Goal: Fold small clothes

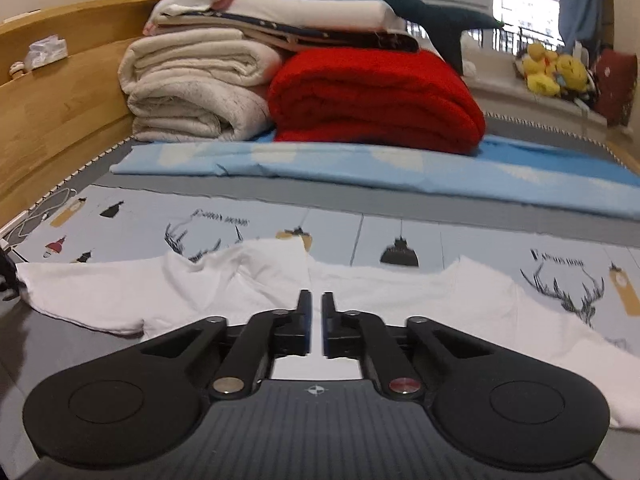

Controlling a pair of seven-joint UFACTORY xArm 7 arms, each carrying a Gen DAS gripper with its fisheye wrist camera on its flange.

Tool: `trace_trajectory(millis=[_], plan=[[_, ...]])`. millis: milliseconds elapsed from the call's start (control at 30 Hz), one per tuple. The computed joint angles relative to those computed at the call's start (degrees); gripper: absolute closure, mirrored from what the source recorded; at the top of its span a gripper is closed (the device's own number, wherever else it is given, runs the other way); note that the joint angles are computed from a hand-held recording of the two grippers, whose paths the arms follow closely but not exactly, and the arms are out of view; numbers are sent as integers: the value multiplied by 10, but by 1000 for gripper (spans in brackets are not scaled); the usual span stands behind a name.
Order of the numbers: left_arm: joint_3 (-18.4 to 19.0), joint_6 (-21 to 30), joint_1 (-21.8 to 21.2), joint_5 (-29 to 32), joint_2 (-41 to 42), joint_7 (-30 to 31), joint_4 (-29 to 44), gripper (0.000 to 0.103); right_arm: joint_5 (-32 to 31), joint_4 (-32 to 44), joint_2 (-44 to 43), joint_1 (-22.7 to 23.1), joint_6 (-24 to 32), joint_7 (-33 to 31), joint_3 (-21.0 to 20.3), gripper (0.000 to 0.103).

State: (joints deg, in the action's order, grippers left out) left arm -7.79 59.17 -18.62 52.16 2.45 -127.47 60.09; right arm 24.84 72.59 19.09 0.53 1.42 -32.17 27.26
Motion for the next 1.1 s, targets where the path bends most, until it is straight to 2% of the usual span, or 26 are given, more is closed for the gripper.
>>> trace_trajectory(millis=[100,233,300,467,533,567,600,633,667,700,733,767,833,967,1067,1100], plan=[[-16,14,-31,80,38,21,84,99,-6,-7,-7,4,6,6,-14,103],[-13,4,-82,134,110,78,190,99,-33,-19,-24,50,21,60,-79,103],[-9,-26,-102,134,142,91,230,99,-42,-26,-29,62,25,86,-99,103],[6,-92,-155,157,232,106,333,99,-46,-42,-37,60,14,119,-111,103],[11,-161,-165,166,274,112,380,99,-45,-44,-37,57,15,137,-115,103],[10,-212,-162,160,295,130,403,98,-56,-45,-38,70,19,161,-134,102],[-5,-270,-145,136,321,173,430,95,-68,-47,-37,80,24,183,-149,101],[-29,-312,-125,111,342,213,449,87,-74,-47,-36,83,27,200,-156,101],[-29,-340,-123,96,352,230,457,83,-79,-47,-33,84,30,212,-159,101],[-5,-344,-140,91,349,222,456,78,-86,-45,-30,87,37,227,-165,101],[7,-329,-147,100,341,202,449,69,-85,-42,-26,81,43,230,-159,100],[26,-315,-158,103,327,177,434,68,-73,-38,-20,64,47,219,-141,100],[53,-267,-172,86,303,149,405,68,-75,-27,-10,64,57,226,-142,99],[71,-140,-184,-8,298,191,409,68,-42,-2,14,38,80,206,-108,99],[77,-129,-182,-65,302,212,406,68,-5,30,44,23,110,181,-79,97],[80,-128,-183,-77,307,223,412,68,4,41,54,24,121,179,-77,87]])
